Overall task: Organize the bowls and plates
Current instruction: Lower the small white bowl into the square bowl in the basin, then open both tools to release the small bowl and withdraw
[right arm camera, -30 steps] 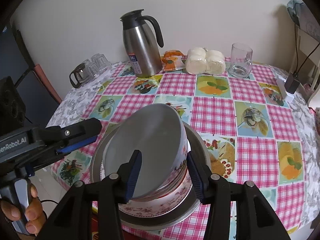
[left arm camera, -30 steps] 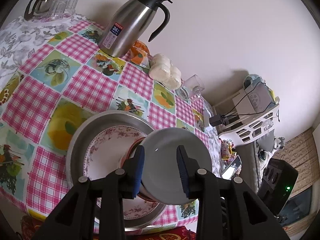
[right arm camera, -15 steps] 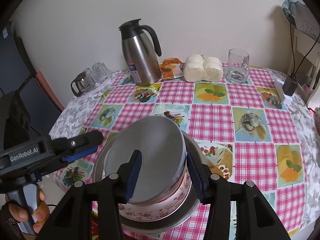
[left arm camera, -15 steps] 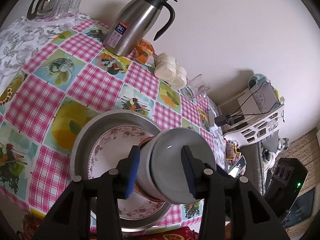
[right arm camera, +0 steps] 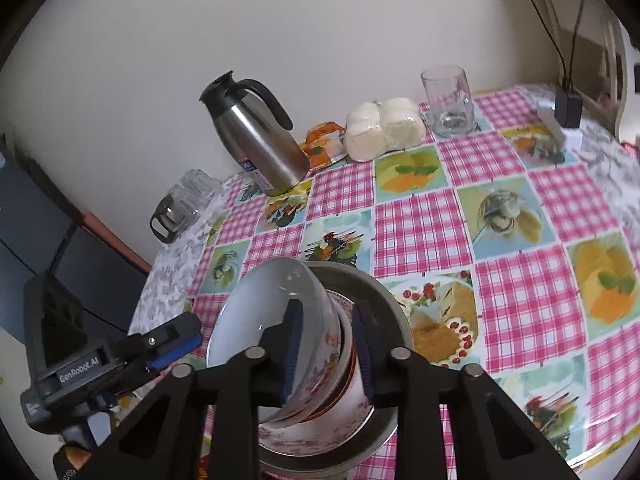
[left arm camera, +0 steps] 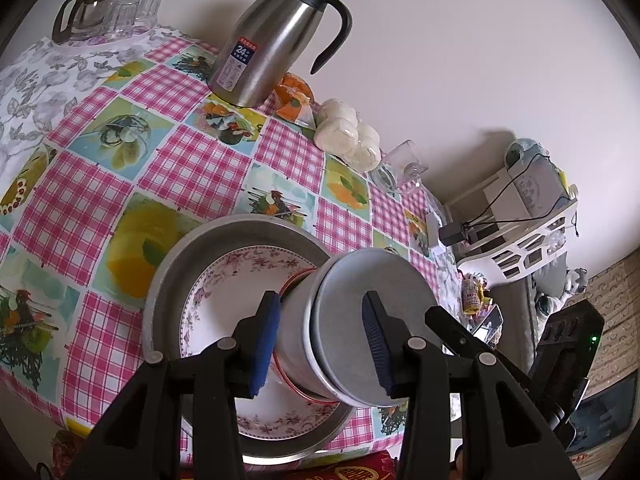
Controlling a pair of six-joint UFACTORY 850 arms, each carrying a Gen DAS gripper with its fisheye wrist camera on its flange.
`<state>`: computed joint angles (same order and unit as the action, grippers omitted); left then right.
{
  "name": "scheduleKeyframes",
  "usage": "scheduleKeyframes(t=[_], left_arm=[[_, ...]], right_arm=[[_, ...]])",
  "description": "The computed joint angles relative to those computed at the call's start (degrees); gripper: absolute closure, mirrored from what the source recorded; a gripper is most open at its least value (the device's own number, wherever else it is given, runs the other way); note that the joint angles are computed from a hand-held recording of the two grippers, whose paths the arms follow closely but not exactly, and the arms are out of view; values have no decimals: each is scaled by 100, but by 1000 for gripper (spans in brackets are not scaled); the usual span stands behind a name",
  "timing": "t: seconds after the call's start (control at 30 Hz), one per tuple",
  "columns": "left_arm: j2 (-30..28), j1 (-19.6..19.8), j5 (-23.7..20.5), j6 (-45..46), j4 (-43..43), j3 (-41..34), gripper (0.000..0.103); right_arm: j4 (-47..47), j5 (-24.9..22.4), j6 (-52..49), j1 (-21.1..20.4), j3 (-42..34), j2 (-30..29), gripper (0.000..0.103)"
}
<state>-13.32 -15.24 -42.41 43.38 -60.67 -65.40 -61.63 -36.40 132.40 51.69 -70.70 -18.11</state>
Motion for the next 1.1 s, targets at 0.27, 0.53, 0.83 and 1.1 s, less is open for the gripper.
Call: scheduleKeyframes(t=[0.27,0.53,0.83,1.1], left_arm=[[-99,146,40,-326,-121,35,60],[-132,135,77,-436,-75,44,59],[-210,143,52,-642,49,11,59],[-214,140,62,-647,11,22,59]], right_arm=[[-245,183,447,-14,149,48,82],[-347,549,803,-104,319,98,82],[9,870,525,-212,286,-20,82],[173,974,323,-248,258,-77,82]])
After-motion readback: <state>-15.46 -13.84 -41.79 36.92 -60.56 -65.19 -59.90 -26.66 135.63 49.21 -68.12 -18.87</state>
